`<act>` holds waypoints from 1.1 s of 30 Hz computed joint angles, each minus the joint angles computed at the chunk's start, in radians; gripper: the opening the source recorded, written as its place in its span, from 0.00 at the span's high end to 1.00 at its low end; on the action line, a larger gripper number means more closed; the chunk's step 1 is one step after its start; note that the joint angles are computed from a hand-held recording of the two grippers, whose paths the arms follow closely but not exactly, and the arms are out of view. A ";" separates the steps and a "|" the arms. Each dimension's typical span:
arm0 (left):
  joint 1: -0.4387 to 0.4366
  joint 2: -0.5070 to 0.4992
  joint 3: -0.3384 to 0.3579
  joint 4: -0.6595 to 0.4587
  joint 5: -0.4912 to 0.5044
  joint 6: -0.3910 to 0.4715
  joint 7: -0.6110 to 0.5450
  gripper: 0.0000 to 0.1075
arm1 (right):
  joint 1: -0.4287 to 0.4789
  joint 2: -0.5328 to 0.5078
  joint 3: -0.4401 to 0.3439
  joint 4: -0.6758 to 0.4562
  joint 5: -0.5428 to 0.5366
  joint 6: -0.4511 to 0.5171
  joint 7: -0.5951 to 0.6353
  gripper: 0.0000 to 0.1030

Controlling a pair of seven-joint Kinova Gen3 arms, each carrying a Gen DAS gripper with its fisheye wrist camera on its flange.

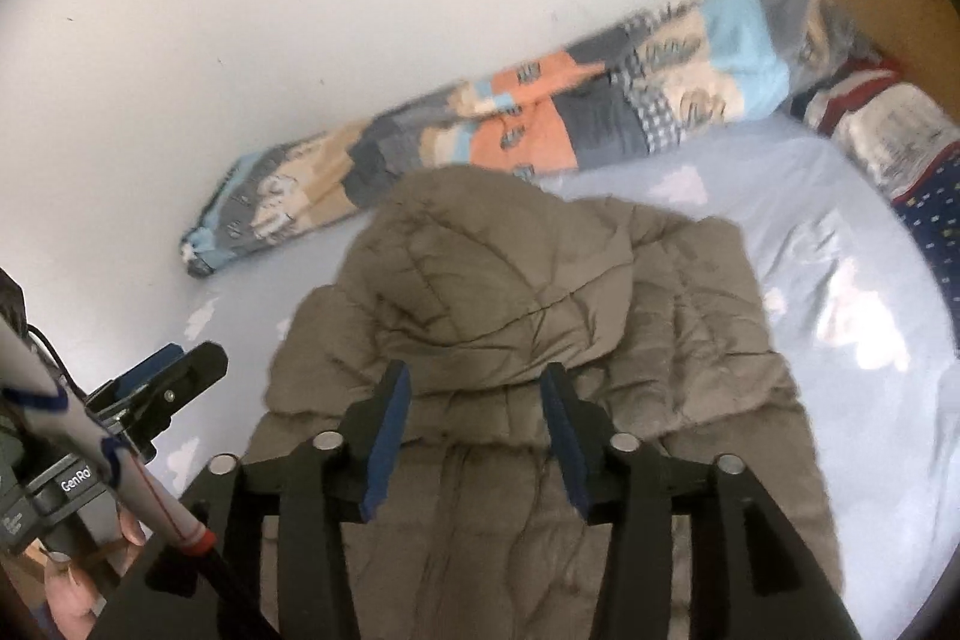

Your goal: Fold large clothes

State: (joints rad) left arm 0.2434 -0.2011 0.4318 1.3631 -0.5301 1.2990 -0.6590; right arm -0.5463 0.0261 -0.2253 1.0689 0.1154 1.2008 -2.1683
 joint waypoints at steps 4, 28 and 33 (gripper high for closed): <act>0.014 -0.079 0.029 0.029 0.078 0.102 0.001 0.23 | 0.016 -0.128 -0.026 0.102 -0.027 -0.007 -0.059 0.42; -0.057 -0.129 0.061 0.365 0.425 0.146 0.175 0.20 | 0.014 -0.200 -0.218 0.344 -0.100 0.241 -0.219 0.42; 0.013 -0.088 0.059 0.381 0.388 0.124 0.163 0.06 | -0.033 -0.176 -0.190 0.369 -0.094 0.240 -0.203 0.36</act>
